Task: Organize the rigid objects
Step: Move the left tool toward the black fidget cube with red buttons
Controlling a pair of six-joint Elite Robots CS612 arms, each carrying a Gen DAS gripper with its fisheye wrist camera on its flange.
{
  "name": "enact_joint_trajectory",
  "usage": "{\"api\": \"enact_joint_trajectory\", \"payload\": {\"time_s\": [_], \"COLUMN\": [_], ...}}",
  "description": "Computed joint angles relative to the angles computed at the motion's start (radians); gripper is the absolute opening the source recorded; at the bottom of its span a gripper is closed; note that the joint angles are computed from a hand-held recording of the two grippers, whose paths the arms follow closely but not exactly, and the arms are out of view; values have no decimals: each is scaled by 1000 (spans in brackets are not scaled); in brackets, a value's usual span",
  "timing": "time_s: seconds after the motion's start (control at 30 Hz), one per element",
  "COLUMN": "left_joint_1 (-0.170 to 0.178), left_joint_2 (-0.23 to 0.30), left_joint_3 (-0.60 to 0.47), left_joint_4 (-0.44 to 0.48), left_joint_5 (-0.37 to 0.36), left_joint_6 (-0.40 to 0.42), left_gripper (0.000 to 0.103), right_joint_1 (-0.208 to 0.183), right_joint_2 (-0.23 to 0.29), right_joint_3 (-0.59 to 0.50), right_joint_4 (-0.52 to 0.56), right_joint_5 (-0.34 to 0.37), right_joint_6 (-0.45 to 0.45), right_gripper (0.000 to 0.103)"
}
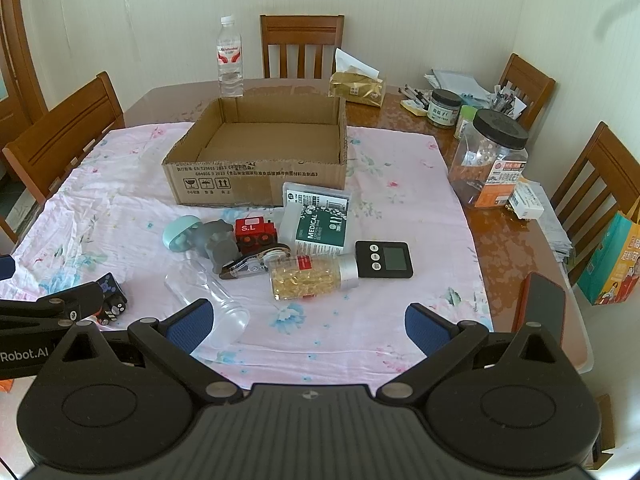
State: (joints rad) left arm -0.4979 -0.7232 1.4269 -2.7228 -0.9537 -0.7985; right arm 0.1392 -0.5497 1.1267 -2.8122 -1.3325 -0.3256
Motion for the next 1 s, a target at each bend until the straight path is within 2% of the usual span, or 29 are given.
{"api": "enact_joint_trajectory", "payload": {"time_s": [0.6, 0.83, 1.0], "left_joint_1": [-7, 5, 18], "left_joint_2": [1, 9, 16], "left_joint_3": [4, 19, 32], "left_joint_4": [-54, -133, -159], "left_joint_5": [25, -5, -43], "left_joint_6": [52, 116, 168], "left_gripper": [103, 103, 103], "right_joint_1": [-17, -25, -24], "right_joint_2": [-4, 8, 25], "right_joint_3": [2, -8, -25], "right_joint_4": [-20, -28, -21], "right_joint_5": [69, 140, 156], "right_joint_6": [-15, -15, -7], "right_gripper": [103, 103, 103]}}
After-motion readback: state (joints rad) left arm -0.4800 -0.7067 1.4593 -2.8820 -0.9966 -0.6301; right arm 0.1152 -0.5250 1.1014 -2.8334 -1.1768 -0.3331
